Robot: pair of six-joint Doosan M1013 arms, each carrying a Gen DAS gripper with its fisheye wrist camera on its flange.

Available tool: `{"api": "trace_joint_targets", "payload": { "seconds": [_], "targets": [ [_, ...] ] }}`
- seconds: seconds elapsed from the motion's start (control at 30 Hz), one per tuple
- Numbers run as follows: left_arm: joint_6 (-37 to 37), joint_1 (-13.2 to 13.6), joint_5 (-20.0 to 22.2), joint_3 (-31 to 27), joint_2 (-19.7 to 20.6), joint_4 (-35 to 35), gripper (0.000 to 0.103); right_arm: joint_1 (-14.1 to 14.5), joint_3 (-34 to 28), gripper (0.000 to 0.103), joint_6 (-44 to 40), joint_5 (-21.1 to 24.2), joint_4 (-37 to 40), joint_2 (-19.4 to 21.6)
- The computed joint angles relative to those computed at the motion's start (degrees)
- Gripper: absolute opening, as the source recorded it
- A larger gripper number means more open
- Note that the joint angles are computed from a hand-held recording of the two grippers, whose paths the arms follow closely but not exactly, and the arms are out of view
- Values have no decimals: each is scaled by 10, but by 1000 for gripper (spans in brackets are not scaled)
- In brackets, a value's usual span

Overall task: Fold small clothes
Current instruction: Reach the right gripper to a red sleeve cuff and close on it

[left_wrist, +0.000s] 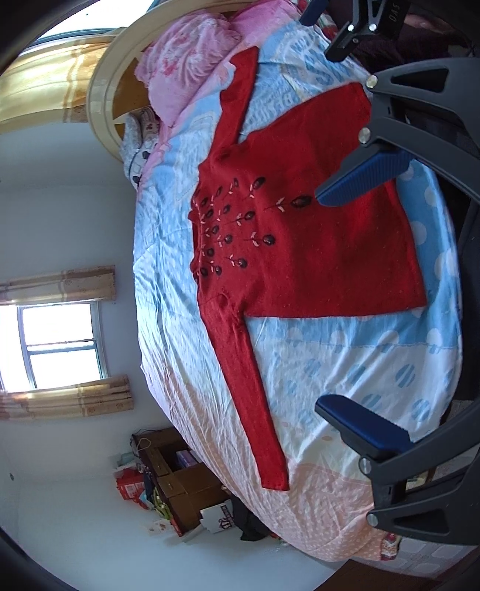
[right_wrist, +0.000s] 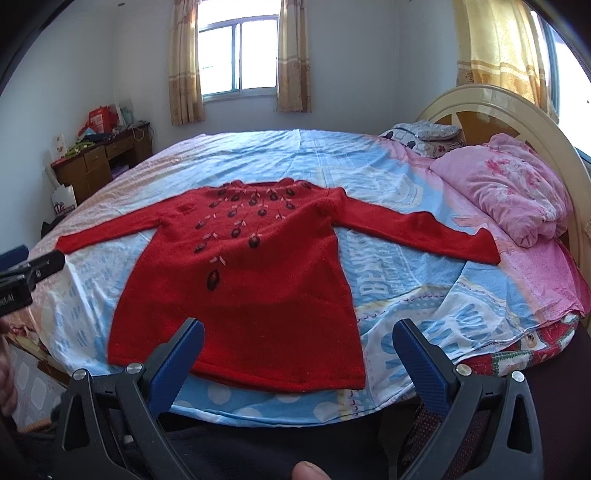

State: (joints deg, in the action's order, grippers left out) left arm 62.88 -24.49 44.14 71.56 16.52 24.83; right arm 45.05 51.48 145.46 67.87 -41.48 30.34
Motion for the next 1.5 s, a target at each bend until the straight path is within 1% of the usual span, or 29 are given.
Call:
{"api": "trace_joint_targets", "payload": {
  "seconds": [0.17,0.27,0.33,0.47,0.53,0.6,0.67,0.73,0.77,0.8,0.87,0.9,0.93,0.97,1.07,1.17,1.37,1.4,1.43,1.5],
  "targets": [
    [13,1,3,-19,23,7,103,-21,36,102,22,-11,22,-14],
    [44,5,16,-41,43,-21,103,-34,55,102,48,-11,32,-22],
    [64,8,23,-59,58,-37,103,-46,68,102,61,-15,42,-27],
    [89,11,44,-99,90,-43,103,-75,93,102,94,-26,77,-38],
    [99,14,42,-114,103,-44,103,-89,110,102,112,-40,92,-47],
    [94,14,40,-130,117,-19,103,-103,119,98,126,-37,91,-53],
    [81,14,45,-148,132,4,103,-115,129,90,136,-42,82,-59],
    [73,17,48,-166,146,9,103,-130,135,83,148,-37,87,-65],
    [68,18,43,-171,151,14,103,-140,143,79,161,-46,87,-71],
    [54,18,41,-178,158,33,103,-147,148,77,170,-53,84,-75],
    [41,17,46,-194,173,57,103,-164,151,71,190,-38,73,-80],
    [32,17,53,-206,182,71,103,-169,153,69,196,-39,71,-82],
    [29,18,62,-219,191,73,103,-178,160,64,208,-43,64,-87],
    [28,20,73,-232,199,71,103,-186,162,61,217,-41,61,-90],
    [25,25,95,-259,216,60,103,-213,168,57,232,-47,78,-95],
    [29,26,114,-281,231,61,103,-234,165,57,228,-50,85,-93],
    [10,33,144,-316,254,68,103,-270,152,57,208,-71,103,-81],
    [7,35,151,-325,259,68,103,-277,152,57,209,-81,108,-81],
    [0,36,153,-328,261,77,103,-282,150,61,207,-84,113,-78],
    [-13,39,158,-336,267,96,103,-288,137,61,199,-72,115,-67]
  ]
}}
